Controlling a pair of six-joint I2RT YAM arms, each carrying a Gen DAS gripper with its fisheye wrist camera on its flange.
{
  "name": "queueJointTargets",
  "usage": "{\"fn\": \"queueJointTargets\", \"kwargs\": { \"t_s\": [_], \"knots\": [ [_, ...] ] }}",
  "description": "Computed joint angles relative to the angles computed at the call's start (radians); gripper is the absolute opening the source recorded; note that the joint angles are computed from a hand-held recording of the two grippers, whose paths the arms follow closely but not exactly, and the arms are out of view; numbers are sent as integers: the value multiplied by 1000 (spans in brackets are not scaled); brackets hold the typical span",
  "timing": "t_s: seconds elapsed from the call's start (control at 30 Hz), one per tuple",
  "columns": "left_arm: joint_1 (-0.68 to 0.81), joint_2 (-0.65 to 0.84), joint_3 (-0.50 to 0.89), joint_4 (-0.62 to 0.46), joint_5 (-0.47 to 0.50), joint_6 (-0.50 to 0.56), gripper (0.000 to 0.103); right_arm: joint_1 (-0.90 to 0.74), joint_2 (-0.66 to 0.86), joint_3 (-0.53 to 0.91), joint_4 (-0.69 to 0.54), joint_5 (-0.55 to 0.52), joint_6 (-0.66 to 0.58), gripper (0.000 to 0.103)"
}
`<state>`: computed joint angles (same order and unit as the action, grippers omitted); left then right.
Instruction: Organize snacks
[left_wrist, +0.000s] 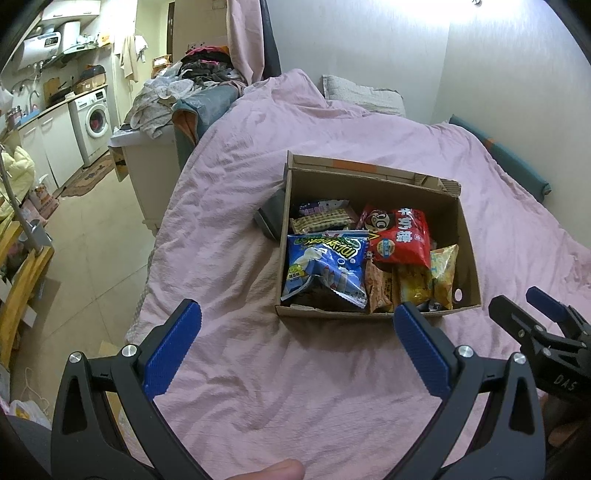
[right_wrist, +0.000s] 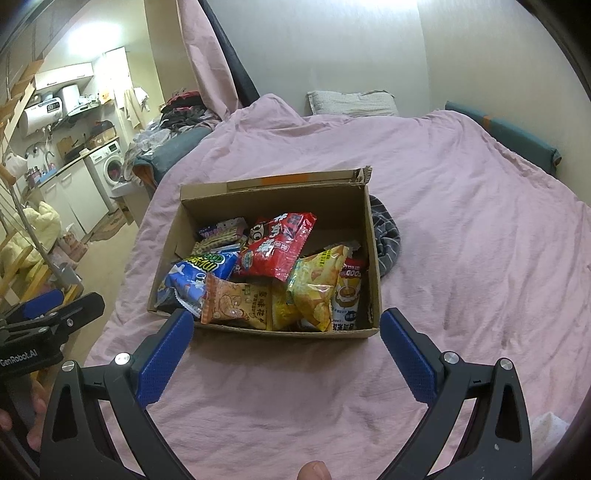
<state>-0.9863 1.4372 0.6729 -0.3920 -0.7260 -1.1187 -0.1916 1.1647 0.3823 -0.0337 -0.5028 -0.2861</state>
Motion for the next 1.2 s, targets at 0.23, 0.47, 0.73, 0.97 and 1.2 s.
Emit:
{"fn": "queueJointTargets", "kwargs": {
  "t_s": [0.23, 0.47, 0.73, 0.97, 1.2],
  "knots": [
    [0, -1, 0, -2, 0, -2, 103, 0, -1, -1, 0, 0, 2, 103],
    [1, -1, -1, 0, 2, 0, 103, 1, 0, 1, -1, 0, 2, 103],
    [1, 4, 0, 1, 3, -2, 103, 0, 2, 2, 0, 0, 1, 103],
    [2, 5, -9, 9, 12, -8, 103, 0, 1, 3, -2, 0, 0, 103],
    [2, 2, -11, 9, 15, -8, 103, 1, 2, 3, -1, 1, 1, 103]
  ]
}}
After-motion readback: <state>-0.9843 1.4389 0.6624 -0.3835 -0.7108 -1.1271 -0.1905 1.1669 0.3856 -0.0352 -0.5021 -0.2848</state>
